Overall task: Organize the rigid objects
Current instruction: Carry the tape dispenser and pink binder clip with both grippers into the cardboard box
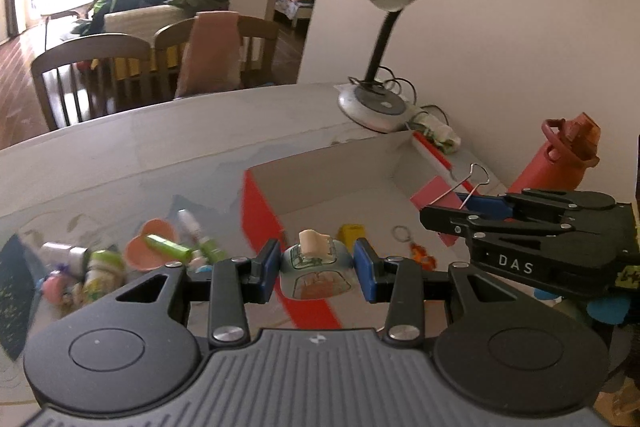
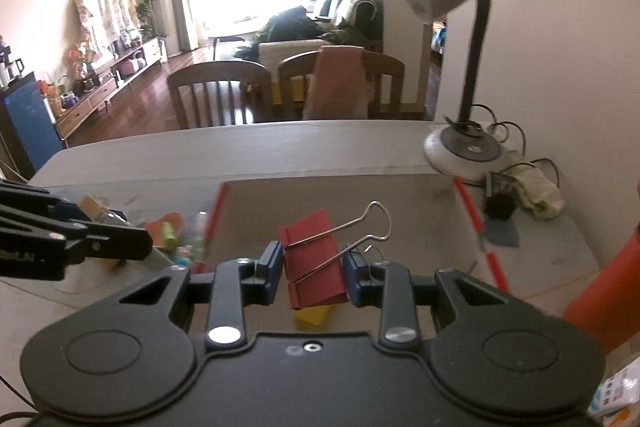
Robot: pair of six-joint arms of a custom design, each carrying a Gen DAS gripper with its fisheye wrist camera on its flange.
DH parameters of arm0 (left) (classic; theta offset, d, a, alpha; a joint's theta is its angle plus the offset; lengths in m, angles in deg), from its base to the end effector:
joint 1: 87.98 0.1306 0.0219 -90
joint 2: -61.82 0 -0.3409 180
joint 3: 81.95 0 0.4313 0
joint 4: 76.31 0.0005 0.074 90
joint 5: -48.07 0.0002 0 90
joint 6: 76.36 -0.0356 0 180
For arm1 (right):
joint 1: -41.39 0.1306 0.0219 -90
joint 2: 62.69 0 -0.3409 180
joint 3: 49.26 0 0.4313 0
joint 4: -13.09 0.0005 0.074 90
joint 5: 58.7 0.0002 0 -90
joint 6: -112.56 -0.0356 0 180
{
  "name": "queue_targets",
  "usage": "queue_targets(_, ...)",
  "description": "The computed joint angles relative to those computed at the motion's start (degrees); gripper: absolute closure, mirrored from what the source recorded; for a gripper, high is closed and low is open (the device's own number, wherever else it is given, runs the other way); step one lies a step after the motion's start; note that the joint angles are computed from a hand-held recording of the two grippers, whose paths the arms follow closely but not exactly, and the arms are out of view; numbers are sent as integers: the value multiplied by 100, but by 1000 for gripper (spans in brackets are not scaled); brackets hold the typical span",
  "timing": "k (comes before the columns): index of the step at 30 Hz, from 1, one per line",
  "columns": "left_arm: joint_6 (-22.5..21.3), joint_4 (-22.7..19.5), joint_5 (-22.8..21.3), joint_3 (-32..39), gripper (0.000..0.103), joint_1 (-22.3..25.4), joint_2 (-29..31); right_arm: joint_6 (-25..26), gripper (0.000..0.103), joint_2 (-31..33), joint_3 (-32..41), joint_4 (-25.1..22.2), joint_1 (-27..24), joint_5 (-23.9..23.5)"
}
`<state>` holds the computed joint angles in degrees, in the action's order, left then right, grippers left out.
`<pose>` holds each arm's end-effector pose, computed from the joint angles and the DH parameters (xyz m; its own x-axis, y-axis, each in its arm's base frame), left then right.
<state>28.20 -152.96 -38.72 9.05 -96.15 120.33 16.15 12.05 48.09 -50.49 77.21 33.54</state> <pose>0.2828 -0.0431 0.5765 -0.7131 -0.1512 -0.6846 0.0025 0.9759 -0.2181 0.3359 0.2401 0.5533 -0.5909 -0.2889 -0.7532 -0.4980 0.8652 0.0588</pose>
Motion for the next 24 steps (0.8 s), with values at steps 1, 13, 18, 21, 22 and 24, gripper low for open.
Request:
queue_targets(1,29,15,-23,54,64,-81,92,46,72,-1,-16,-8,-88,-57)
queue_targets(13,156,-64,-458,548,64,-847,1147,513,72,144,-310,66,-740,-395)
queue_targets(18,129,-278,-601,662,64,-879,1597,860,72,285,-369,94,-792,-472)
queue_targets(21,122,-424,-637,713,64,-811,1870,1122,72,380,-383,68,-782,-608)
queue_targets(22,122,-477,-607,749,64,-778,1970,1231,72,419,-384,53,-777,-635)
queue_targets(24,145,-561,-655,800,64,-729,2143,1405,72,486,-383,22,-770,-693)
